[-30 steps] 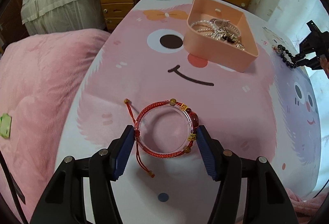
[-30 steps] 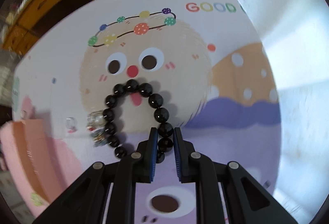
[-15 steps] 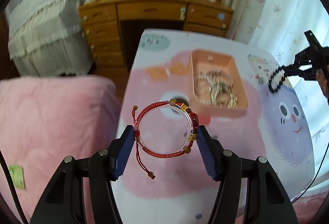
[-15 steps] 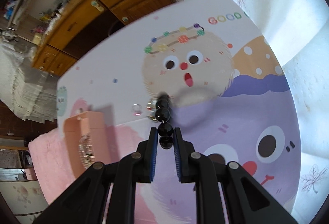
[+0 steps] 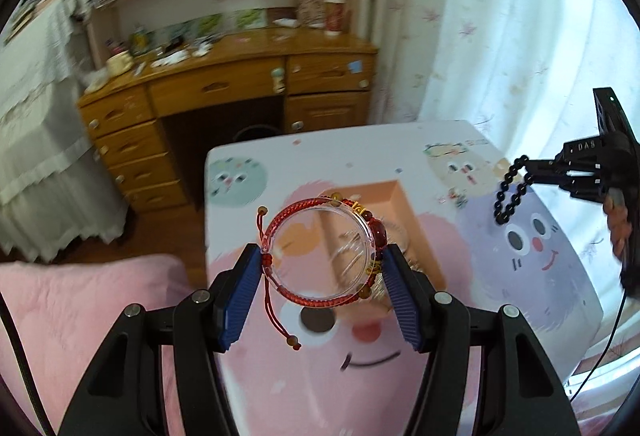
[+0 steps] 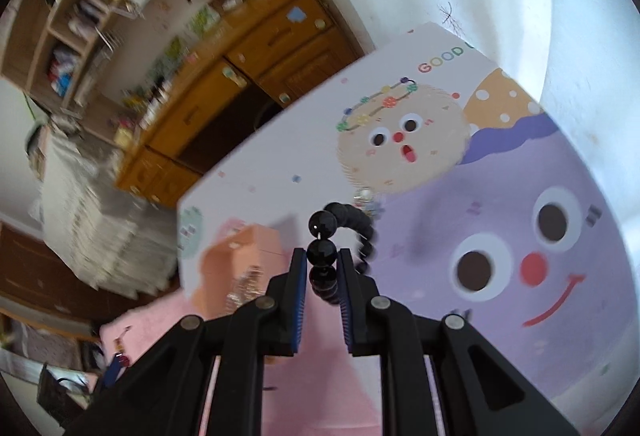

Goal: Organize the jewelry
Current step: 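Carry the red bracelet and black bead bracelet over the pink box with both tools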

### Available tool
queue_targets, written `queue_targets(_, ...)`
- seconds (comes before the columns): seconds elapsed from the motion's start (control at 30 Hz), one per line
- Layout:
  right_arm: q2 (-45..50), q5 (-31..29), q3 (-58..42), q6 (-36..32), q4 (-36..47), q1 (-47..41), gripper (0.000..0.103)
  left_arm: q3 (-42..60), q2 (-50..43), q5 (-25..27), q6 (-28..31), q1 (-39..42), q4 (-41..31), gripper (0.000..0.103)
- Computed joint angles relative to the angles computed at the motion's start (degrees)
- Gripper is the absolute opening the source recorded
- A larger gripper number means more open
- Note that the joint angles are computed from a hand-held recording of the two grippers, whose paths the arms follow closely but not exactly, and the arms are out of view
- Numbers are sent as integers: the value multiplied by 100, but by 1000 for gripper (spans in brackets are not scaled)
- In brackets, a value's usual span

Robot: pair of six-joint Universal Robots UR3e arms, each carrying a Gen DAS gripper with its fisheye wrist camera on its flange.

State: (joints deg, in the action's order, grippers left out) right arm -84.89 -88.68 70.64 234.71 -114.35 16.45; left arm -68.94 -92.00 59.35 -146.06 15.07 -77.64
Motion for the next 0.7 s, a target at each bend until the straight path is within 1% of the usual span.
queue_targets(0.1, 112, -267, 13, 148, -520, 409, 14, 545, -444, -105, -41, -254, -104, 60)
queue_targets(0.17, 303, -457, -209, -135, -701, 681, 15, 959, -745, -208, -53, -383, -237, 60)
queue_targets(0.23, 589, -671, -632, -471, -655, 936, 15, 1251, -955, -260, -26, -483, -323, 60)
queue_targets(0.37, 917, -576, -894, -751, -1176, 1176, 15, 1957, -1440, -336, -89, -672, -497, 60)
queue_targets(0.47, 1331, -603, -1338, -963, -1343, 1389, 15, 2508, -1777, -427, -188, -752, -749, 60)
queue_targets(0.63, 1731, -338, -1575, -962, -1663, 1482, 15, 3254, -2217, -417, -304, -861, -1153, 61)
queue_targets(0.67, 1839, -331, -1691, -942, -1615, 1498, 15, 3528, -2376, -336, -341, -917, -1338, 66)
queue_targets(0.7, 1982, -377, -1901, -930, -1408, 1520, 16, 3812, -2526, -257, -335, -958, -1566, 79)
